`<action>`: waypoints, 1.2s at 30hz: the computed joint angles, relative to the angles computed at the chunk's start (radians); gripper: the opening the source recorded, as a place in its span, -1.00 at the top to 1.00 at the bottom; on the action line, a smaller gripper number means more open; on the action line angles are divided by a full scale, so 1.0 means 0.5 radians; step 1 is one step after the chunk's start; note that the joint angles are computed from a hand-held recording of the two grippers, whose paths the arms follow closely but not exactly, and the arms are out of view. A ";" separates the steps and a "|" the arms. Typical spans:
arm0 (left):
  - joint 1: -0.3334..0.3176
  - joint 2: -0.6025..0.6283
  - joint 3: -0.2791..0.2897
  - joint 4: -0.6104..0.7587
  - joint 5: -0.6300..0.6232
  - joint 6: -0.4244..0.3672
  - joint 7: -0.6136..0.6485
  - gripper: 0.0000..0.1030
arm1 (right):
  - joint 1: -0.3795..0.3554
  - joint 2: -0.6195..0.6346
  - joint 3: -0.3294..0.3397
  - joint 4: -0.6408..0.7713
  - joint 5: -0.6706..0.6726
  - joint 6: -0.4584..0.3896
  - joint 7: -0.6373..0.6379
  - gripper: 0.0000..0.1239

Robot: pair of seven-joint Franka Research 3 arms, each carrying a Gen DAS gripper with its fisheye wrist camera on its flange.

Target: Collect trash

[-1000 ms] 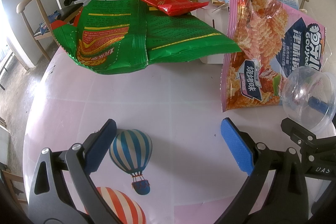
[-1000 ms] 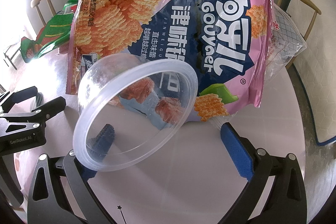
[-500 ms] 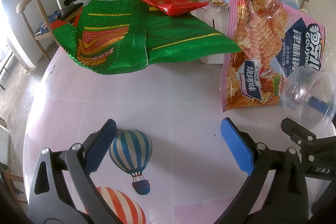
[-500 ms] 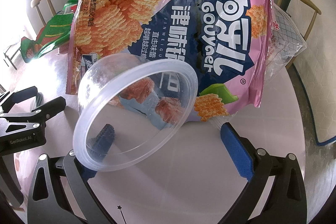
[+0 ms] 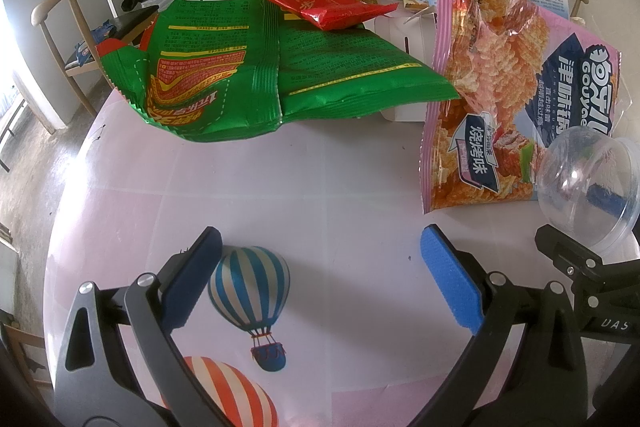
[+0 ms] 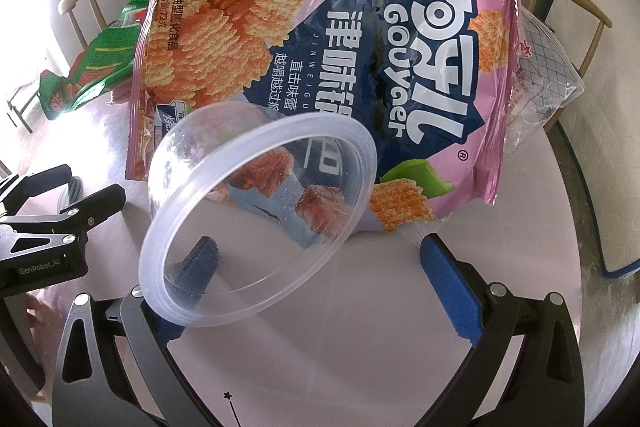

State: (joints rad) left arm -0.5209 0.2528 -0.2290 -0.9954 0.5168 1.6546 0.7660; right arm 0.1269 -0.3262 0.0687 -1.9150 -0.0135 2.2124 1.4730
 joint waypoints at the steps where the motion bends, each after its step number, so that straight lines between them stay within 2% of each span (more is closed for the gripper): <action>1: 0.000 0.000 0.000 0.000 0.000 0.000 0.000 -0.86 | 0.000 0.000 0.000 0.000 0.000 0.000 0.000 -0.58; 6: 0.026 -0.038 -0.011 -0.053 -0.051 0.035 0.063 -0.86 | -0.001 -0.004 0.003 -0.005 -0.005 0.001 0.016 -0.58; 9: 0.038 -0.122 -0.024 -0.151 -0.058 0.024 0.072 -0.84 | 0.022 -0.002 -0.024 0.003 0.056 -0.023 -0.066 -0.58; 12: 0.052 -0.331 -0.063 -0.425 0.009 0.165 0.053 -0.83 | 0.047 -0.099 -0.065 -0.071 0.179 -0.043 -0.181 -0.58; 15: 0.099 -0.411 -0.110 -0.519 0.010 0.344 0.118 -0.73 | 0.059 -0.197 -0.109 -0.149 0.306 -0.035 -0.308 -0.58; 17: 0.160 -0.439 -0.108 -0.552 -0.160 0.528 0.216 -0.46 | 0.056 -0.281 -0.127 -0.211 0.370 0.006 -0.377 -0.57; 19: 0.218 -0.450 -0.100 -0.579 -0.373 0.694 0.278 -0.40 | 0.060 -0.330 -0.157 -0.228 0.451 0.024 -0.446 -0.55; 22: 0.241 -0.423 -0.108 -0.560 -0.355 0.761 0.227 -0.33 | 0.041 -0.401 -0.169 -0.253 0.522 0.061 -0.492 -0.53; 24: 0.262 -0.452 -0.105 -0.611 -0.390 0.836 0.222 -0.30 | 0.032 -0.430 -0.174 -0.257 0.560 0.044 -0.501 -0.46; 26: 0.279 -0.478 -0.107 -0.645 -0.468 0.875 0.237 -0.30 | 0.034 -0.451 -0.201 -0.251 0.625 -0.006 -0.507 -0.29; 31: 0.295 -0.521 -0.118 -0.705 -0.452 0.904 0.247 -0.30 | 0.108 -0.362 -0.299 -0.176 0.920 -0.114 -0.600 -0.24; 33: 0.303 -0.560 -0.121 -0.747 -0.451 0.918 0.248 -0.30 | 0.120 -0.335 -0.296 -0.173 1.010 -0.107 -0.620 -0.09; 36: 0.327 -0.600 -0.113 -0.789 -0.453 0.932 0.209 -0.30 | 0.123 -0.278 -0.285 -0.143 1.082 -0.126 -0.636 0.31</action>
State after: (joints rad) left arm -0.3573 -0.0471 -0.2855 -1.3899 0.2902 2.1207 0.8704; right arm 0.1883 -0.4653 -0.0736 -1.9865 0.5276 2.1493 1.1551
